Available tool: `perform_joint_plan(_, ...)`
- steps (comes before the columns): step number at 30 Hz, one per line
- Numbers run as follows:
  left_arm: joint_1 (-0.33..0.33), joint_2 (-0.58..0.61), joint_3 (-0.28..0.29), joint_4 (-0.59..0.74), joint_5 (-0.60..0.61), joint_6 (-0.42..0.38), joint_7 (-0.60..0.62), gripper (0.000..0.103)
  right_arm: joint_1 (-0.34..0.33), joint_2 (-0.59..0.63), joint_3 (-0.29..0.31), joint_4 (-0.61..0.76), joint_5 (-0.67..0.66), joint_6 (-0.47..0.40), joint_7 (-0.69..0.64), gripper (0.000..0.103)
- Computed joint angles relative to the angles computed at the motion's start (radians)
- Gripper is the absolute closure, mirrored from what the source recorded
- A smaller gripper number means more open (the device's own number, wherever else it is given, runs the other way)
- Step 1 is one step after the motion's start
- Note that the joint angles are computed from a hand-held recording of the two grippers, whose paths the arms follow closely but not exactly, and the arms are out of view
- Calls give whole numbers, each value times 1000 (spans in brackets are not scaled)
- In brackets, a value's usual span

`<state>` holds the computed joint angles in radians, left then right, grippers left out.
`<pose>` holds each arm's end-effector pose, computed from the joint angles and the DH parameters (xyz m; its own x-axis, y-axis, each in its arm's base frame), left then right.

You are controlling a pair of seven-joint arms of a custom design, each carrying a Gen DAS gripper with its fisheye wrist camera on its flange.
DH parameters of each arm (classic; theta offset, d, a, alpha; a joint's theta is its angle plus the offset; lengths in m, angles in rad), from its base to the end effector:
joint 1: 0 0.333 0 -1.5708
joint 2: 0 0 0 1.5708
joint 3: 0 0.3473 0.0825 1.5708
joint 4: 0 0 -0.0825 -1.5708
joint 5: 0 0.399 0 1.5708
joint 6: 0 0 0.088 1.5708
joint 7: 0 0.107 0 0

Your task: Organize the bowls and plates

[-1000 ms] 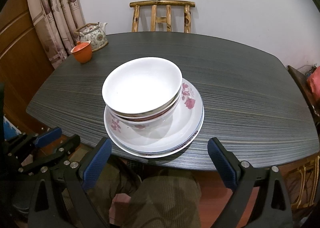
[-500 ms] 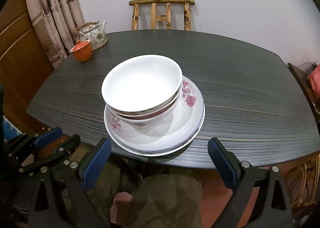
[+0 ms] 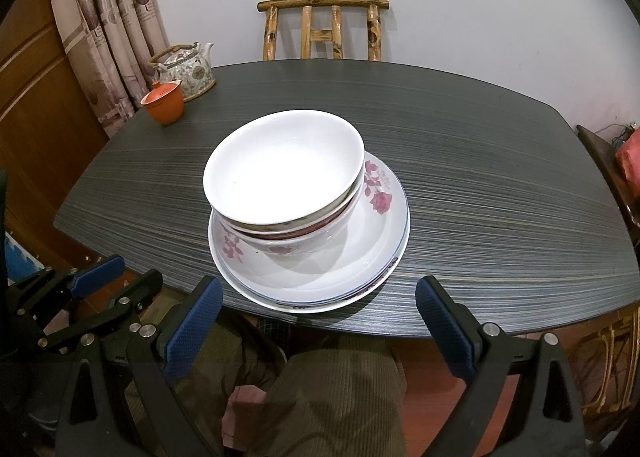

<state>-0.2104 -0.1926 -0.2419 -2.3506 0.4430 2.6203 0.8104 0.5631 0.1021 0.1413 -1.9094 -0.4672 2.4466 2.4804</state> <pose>0.4601 -0.2394 0.4755 -0.0220 -0.9988 -0.0432 -0.8470 0.0416 -0.5300 0.4886 0.4107 0.5153 0.0965 -0.9947 -0.0361 -0.8468 -0.0629 -0.5282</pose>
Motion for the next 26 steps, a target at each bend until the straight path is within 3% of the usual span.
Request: perform_joint_plan(26, 2, 6, 7, -2, -36, 33, 48, 63, 7, 4, -1, 3, -2, 3, 20, 7)
